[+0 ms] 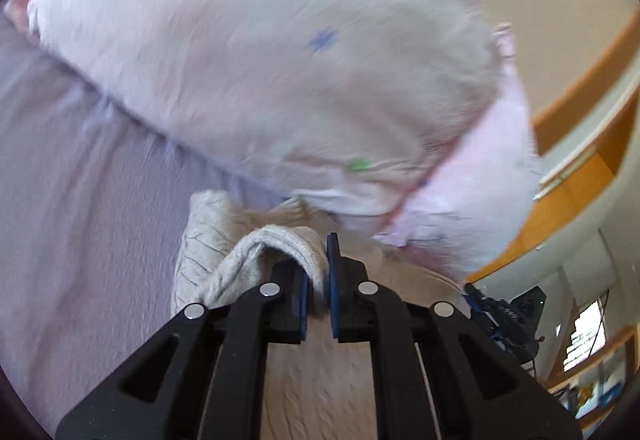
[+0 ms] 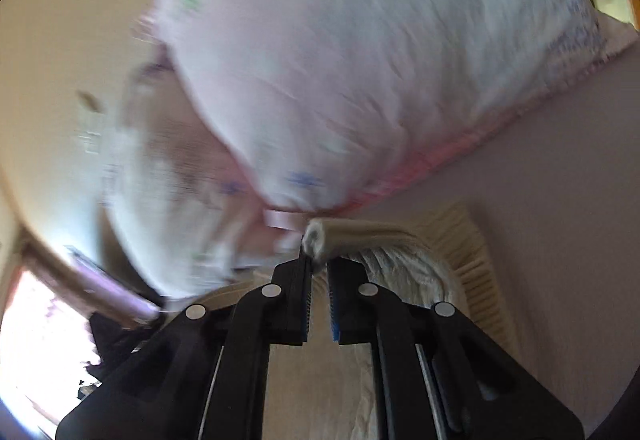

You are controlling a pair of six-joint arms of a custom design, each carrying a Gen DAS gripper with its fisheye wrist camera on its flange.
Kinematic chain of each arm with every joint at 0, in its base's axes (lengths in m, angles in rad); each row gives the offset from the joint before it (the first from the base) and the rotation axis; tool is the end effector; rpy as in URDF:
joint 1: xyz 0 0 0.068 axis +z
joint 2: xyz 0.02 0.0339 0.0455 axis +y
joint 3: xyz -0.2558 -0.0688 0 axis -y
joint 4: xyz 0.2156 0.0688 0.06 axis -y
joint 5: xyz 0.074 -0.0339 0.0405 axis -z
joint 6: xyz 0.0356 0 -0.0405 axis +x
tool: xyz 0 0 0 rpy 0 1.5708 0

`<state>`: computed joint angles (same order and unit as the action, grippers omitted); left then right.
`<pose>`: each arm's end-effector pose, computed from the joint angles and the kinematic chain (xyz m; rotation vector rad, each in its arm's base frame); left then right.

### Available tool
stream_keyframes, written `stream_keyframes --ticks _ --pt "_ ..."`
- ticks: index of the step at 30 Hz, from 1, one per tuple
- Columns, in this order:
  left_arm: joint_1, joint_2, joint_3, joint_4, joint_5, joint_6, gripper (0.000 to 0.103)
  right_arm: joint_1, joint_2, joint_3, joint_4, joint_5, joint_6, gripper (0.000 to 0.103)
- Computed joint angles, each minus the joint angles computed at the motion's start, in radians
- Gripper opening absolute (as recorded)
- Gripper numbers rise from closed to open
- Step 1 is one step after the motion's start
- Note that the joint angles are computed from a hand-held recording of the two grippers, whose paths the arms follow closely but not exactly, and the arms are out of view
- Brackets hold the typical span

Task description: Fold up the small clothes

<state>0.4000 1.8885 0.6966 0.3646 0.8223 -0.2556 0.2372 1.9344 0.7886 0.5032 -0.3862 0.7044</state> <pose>0.2882 0.0935 0.1061 -0.3547 2.2060 -0.8959 0.3275 0.0930 0.1168 0.3153 2.3034 0.9286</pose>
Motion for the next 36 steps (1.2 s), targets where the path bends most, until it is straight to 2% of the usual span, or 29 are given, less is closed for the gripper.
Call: stream_keyframes --ticks 1,2,3,4,5,7,10,14,15,17,18,19,20,23,25,27,28,29,30,31,32,33,34,35,36 --pt "0.007 0.015 0.006 -0.001 0.011 -0.005 0.013 0.001 0.013 0.015 -0.018 0.006 0.02 0.014" --pt "0.027 0.019 -0.001 0.005 0.039 -0.006 0.021 -0.001 0.001 -0.014 0.012 0.006 0.035 0.035" --pt "0.053 0.013 -0.015 0.002 0.062 0.009 0.049 -0.003 -0.017 -0.048 0.057 0.007 0.048 0.053" --pt "0.077 -0.009 -0.037 0.0 0.071 0.024 0.07 -0.006 -0.054 -0.122 0.164 0.022 0.065 0.09" --pt "0.103 -0.033 -0.056 -0.008 0.077 0.055 0.073 -0.007 -0.077 -0.186 0.261 0.039 0.074 0.102" --pt "0.134 -0.049 -0.041 -0.094 0.056 0.138 0.074 -0.008 -0.123 -0.288 0.408 0.045 0.073 0.102" --pt "0.16 -0.015 0.04 -0.289 0.034 0.249 0.072 -0.024 -0.111 -0.353 0.531 0.02 0.085 0.102" --pt "0.168 0.082 0.116 -0.455 0.061 0.347 0.059 -0.039 -0.088 -0.32 0.476 -0.015 0.077 0.102" --pt "0.166 0.101 0.123 -0.469 0.061 0.357 0.055 -0.038 -0.075 -0.315 0.487 -0.02 0.084 0.102" --pt "0.163 0.097 0.092 -0.421 0.057 0.346 0.053 -0.051 -0.063 -0.324 0.524 -0.046 0.1 0.102" --pt "0.16 0.101 0.088 -0.414 0.06 0.335 0.045 -0.058 -0.028 -0.328 0.571 -0.063 0.111 0.102" --pt "0.157 0.115 0.095 -0.423 0.065 0.325 0.026 -0.067 -0.023 -0.342 0.601 -0.083 0.122 0.102" --pt "0.152 0.14 0.111 -0.445 0.079 0.314 0.022 -0.083 -0.013 -0.355 0.638 -0.111 0.14 0.102" --pt "0.146 0.133 0.081 -0.396 0.126 0.201 0.017 -0.115 -0.002 -0.371 0.703 -0.163 0.179 0.102" --pt "0.142 0.086 0.053 -0.367 0.216 0.118 0.015 -0.137 -0.002 -0.381 0.739 -0.182 0.199 0.102" --pt "0.069 -0.034 -0.019 -0.225 0.274 -0.054 0.014 -0.167 -0.018 -0.394 0.758 -0.202 0.206 0.102" --pt "0.013 -0.085 -0.058 -0.113 0.283 -0.156 0.014 -0.18 -0.034 -0.402 0.758 -0.205 0.198 0.102" --pt "-0.083 -0.131 -0.1 0.074 0.278 -0.32 0.014 -0.189 -0.048 -0.409 0.754 -0.205 0.185 0.102" --pt "-0.158 -0.133 -0.117 0.216 0.266 -0.439 0.014 -0.198 -0.068 -0.415 0.741 -0.199 0.167 0.102" --pt "-0.271 -0.1 -0.117 0.414 0.23 -0.597 0.014 -0.207 -0.094 -0.421 0.718 -0.188 0.138 0.102" --pt "-0.337 -0.061 -0.104 0.519 0.202 -0.673 0.014 -0.214 -0.104 -0.424 0.71 -0.181 0.119 0.102" --pt "-0.451 0.028 -0.055 0.664 0.148 -0.797 0.014 -0.224 -0.111 -0.426 0.695 -0.179 0.096 0.102" --pt "-0.537 0.126 0.008 0.763 0.118 -0.897 0.016 -0.241 -0.118 -0.421 0.663 -0.18 0.061 0.102" --pt "-0.631 0.249 0.121 0.811 0.123 -0.986 0.017 -0.254 -0.121 -0.414 0.63 -0.182 0.041 0.102" --pt "-0.692 0.332 0.22 0.786 0.158 -1.025 0.02 -0.275 -0.115 -0.403 0.597 -0.195 0.028 0.102"
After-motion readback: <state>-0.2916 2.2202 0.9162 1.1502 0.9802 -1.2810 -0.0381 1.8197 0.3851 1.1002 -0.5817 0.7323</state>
